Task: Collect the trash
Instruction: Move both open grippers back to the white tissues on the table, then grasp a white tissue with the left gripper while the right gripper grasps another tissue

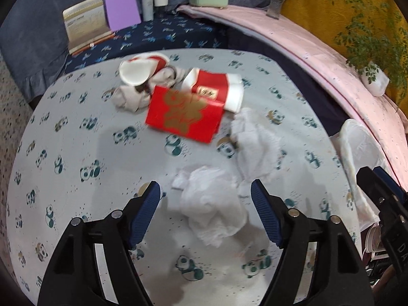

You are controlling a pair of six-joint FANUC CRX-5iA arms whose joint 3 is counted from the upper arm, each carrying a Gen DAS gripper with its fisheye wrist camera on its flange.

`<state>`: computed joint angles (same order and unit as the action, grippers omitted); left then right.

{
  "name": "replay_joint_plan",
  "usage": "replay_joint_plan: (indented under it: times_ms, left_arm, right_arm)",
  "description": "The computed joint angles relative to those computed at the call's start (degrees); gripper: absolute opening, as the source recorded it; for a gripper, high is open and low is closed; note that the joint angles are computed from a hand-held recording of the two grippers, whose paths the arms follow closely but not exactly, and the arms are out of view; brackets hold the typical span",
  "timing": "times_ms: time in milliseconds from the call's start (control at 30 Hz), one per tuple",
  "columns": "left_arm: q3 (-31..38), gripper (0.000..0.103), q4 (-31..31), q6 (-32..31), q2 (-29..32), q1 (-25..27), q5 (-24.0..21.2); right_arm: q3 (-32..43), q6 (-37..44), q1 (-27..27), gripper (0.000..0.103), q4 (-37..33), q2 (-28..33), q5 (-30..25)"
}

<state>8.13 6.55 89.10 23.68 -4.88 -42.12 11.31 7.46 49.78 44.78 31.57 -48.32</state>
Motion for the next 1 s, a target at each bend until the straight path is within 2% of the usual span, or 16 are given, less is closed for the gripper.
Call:
replay_joint_plan:
  times_ms: [300, 400, 467, 500, 567, 667, 767, 1000]
  left_arm:
    - [0.7, 0.069, 3.3, -2.9, 2.7, 1.3, -1.5]
    - [1.2, 0.058, 5.4, -5.0, 4.0, 1.6, -2.6]
    - [1.2, 0.044, 7.2, -6.8, 4.6, 1.9, -3.0]
    - [1.0, 0.041, 7.9, -7.6, 4.7, 2.0, -2.9]
    - [0.7, 0.027, 8.7, -8.8, 4.6, 2.1, -2.6]
    - [0.5, 0.016, 9.5, -9.5, 4.4, 2.4, -2.3]
    - [0.6, 0.013, 9.0, -8.8, 4.1, 3.0, -1.9]
    - [2.2, 0.012, 7.5, -6.4, 4.5, 4.8, -1.8]
  right_arm:
    - [8.6, 7.9, 0.2, 0.043, -5.7, 5.8, -1.3]
    - [11.1, 9.9, 0.1, 0.043, -7.2, 7.5, -1.9]
    - [12.9, 11.3, -0.1, 0.043, -8.3, 8.6, -2.3]
    - [13.4, 11.8, -0.1, 0.043, -8.6, 9.0, -2.4]
    - [14.9, 13.1, -0.2, 0.044, -9.4, 9.9, -2.8]
    - [16.9, 14.6, -0.4, 0.044, -10.5, 11.2, -3.3]
    - [19.1, 16.1, -0.5, 0.044, -11.5, 12.6, -3.8]
    - [25.4, 19.8, -1.1, 0.043, -15.2, 16.6, -5.2]
